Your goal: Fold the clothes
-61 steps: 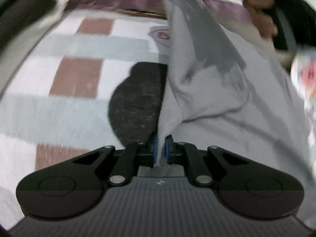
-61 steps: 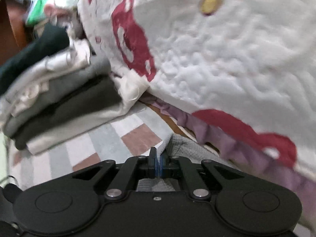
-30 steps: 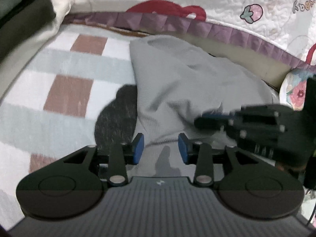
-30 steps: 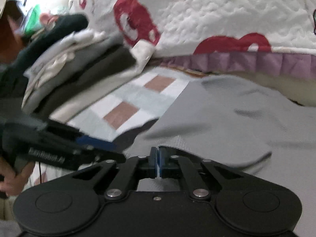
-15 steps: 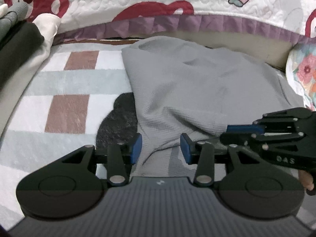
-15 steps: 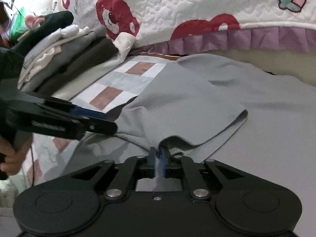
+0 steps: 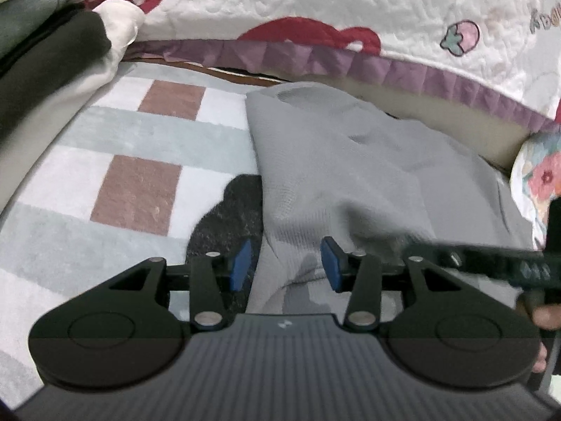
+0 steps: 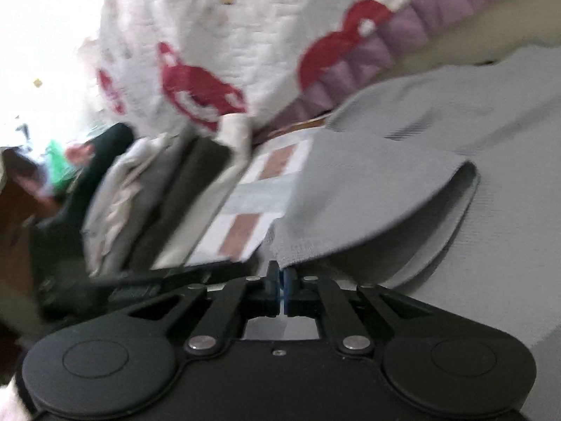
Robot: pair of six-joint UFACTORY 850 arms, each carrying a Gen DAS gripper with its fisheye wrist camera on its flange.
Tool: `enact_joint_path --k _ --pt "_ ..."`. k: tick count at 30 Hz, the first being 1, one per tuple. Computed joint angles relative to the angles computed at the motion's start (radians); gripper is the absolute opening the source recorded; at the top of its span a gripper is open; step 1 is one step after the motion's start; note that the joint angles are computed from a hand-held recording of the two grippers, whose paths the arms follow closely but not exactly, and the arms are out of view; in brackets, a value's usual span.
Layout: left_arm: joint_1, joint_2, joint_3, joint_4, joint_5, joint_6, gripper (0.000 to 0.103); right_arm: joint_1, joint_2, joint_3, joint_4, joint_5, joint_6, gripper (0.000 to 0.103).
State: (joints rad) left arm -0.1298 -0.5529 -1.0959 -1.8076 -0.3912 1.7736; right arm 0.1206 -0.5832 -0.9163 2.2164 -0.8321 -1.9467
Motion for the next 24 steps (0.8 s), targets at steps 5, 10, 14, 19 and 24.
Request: enact_joint_path --k 5,10,14,19,24 --pt "0.004 -0.011 -0.032 0.265 -0.032 -0.275 0.053 -0.007 0.067 0.034 -0.054 0.180 -0.097 0.004" --pt "-0.015 -0.008 -0.023 0.239 -0.009 -0.216 0.053 -0.008 0.054 0.033 0.112 0.286 -0.221 0.009" --pt "-0.034 -0.005 -0.015 0.141 0.012 -0.064 0.055 -0.021 0.037 0.035 0.078 0.188 -0.151 0.053" --pt "-0.111 -0.018 -0.025 0.385 0.213 -0.093 0.068 -0.001 0.023 0.017 0.033 0.201 -0.125 0.053" --pt "-0.101 -0.018 -0.023 0.236 0.218 -0.017 0.065 -0.005 0.038 0.034 0.139 0.194 -0.161 0.053"
